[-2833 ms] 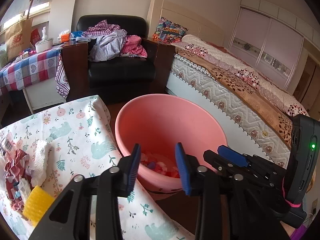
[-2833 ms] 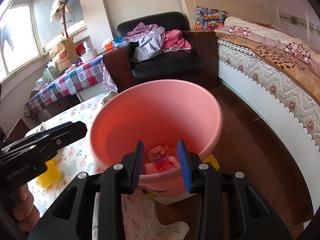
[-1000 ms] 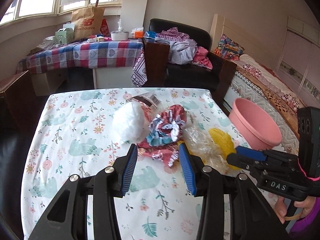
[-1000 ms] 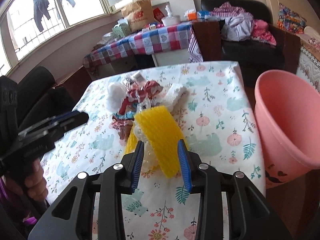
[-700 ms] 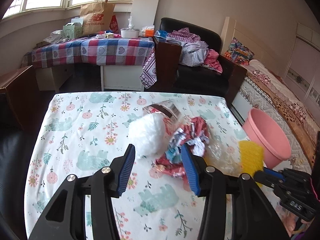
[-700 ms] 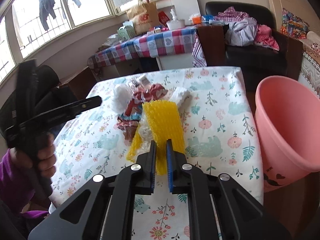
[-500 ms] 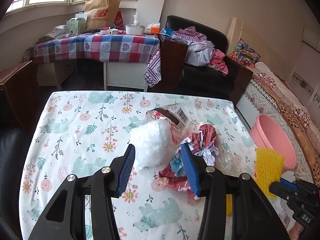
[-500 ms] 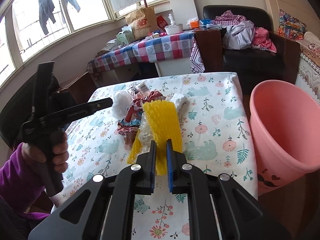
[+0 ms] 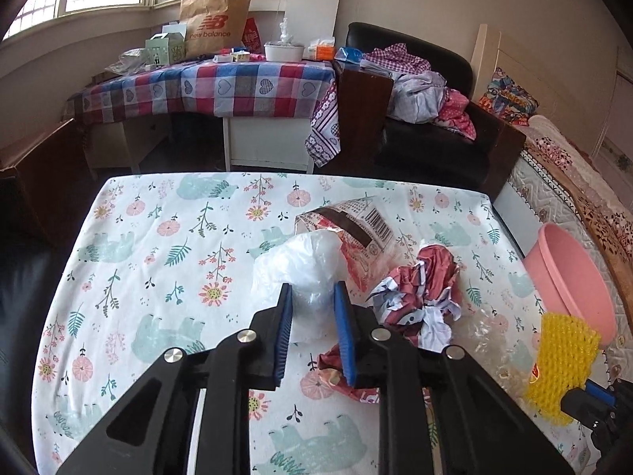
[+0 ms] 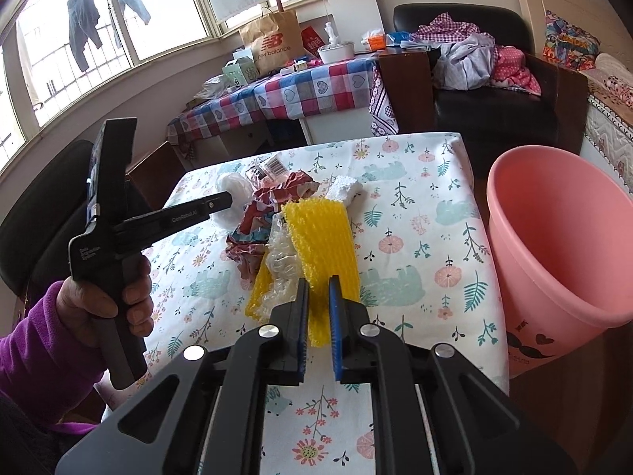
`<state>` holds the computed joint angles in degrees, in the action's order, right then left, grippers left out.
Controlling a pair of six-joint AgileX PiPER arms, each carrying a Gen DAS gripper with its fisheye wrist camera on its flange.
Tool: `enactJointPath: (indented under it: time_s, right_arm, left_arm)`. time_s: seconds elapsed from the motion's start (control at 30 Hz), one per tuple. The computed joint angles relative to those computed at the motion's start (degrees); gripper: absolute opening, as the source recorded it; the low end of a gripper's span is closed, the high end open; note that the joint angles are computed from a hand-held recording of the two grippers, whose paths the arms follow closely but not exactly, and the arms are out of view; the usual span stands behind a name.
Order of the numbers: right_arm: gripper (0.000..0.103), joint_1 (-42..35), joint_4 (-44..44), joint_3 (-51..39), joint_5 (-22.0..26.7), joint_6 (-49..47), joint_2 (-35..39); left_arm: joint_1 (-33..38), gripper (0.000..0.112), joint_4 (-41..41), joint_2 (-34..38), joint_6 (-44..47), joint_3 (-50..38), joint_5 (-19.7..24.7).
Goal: Collect trash
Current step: 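Grasp the yellow mesh sponge with the right gripper, then grasp the white plastic bag with the left gripper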
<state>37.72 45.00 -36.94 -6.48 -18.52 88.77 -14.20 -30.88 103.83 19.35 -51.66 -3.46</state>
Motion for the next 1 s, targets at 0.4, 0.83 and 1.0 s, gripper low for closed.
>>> enactJointPath:
  time_s: [0.4,0.83,1.0]
  right_arm:
    - [0.010,2.2,8.4,1.1,-1.0,-8.3,-2.1]
    - [0.010,5.3,25.2,2.4,-3.8,-24.7,-6.7]
    - [0.010,5.9,30.9,3.8,-5.4,-29.7,-9.7]
  left_arm:
    - [-4.6,0.019,-25.0,-12.4,21.9,9.3,-4.4]
    - [-7.9,0.019,-29.0,-23.5,25.9,15.1,-4.3]
    - [-7.5,0.019,-11.1,-27.4,8.3,16.7,-2.6]
